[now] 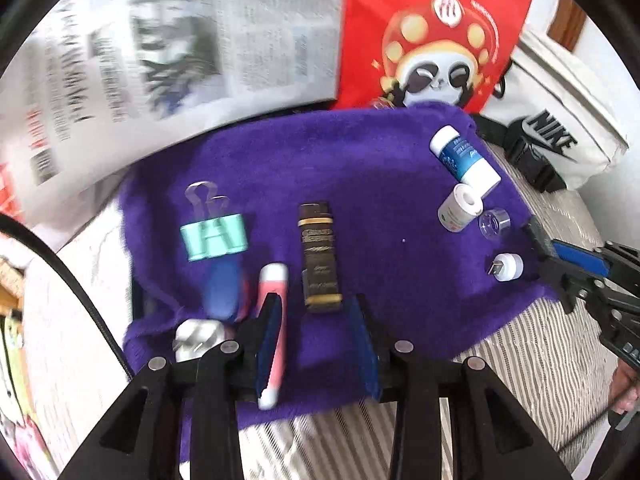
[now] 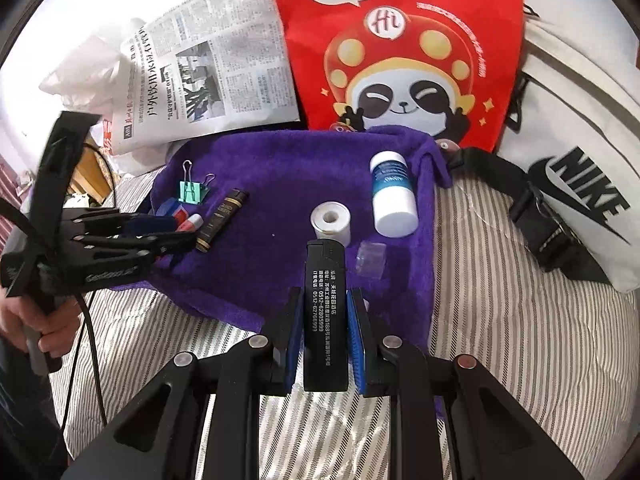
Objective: Organize rigid objects
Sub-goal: 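Lower the Grand Reserve box onto the towel by the highlighter while the right tool lowers the black tube, then open both tools and withdraw them from the towel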
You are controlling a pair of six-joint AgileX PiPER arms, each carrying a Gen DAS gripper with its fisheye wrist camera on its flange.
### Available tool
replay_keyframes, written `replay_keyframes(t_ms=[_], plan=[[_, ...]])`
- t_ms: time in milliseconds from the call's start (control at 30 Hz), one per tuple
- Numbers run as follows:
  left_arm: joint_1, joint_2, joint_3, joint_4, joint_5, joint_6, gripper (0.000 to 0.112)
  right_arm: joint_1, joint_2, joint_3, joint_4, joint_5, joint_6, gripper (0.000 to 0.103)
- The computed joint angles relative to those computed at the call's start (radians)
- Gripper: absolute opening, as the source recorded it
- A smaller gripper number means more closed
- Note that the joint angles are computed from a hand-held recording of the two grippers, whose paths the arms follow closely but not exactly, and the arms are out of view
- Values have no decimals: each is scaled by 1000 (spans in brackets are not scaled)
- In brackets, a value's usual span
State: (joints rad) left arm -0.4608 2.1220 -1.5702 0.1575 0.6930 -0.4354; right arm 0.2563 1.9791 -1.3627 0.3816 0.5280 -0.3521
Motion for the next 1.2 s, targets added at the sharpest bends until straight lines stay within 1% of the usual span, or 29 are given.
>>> replay_keyframes(t_ms=[33,100,133,200,267,400,467,567,700,833,867,933,1067,1200], plan=[[1,-39,44,8,-15,-23,34,7,9,-16,-14,5,15,22],[11,-121,133,-36,-70,-5,34,16,26,-43,-21,15,26,22],[9,-162,175,-23,-90,-24,34,21,39,-62,-19,26,26,22],[-7,-225,237,42,-100,-81,35,36,60,-92,-35,35,42,22],[-21,-272,287,100,-99,-137,40,46,79,-117,-42,45,51,22],[-17,-353,402,150,-122,-203,42,70,143,-202,-71,80,95,22],[-17,-363,432,155,-137,-225,42,78,177,-246,-91,103,125,22],[5,-378,492,118,-174,-210,42,92,239,-325,-111,145,175,22],[41,-385,545,49,-216,-163,42,112,286,-385,-177,164,238,22],[53,-398,577,35,-237,-153,42,121,323,-432,-247,183,299,22],[59,-402,587,11,-250,-134,42,118,329,-440,-252,187,305,22],[66,-403,596,-32,-267,-97,42,117,337,-452,-269,192,325,22],[65,-388,596,-62,-279,-68,42,108,350,-473,-290,202,340,22],[62,-379,596,-79,-287,-54,42,97,381,-527,-307,231,355,22]])
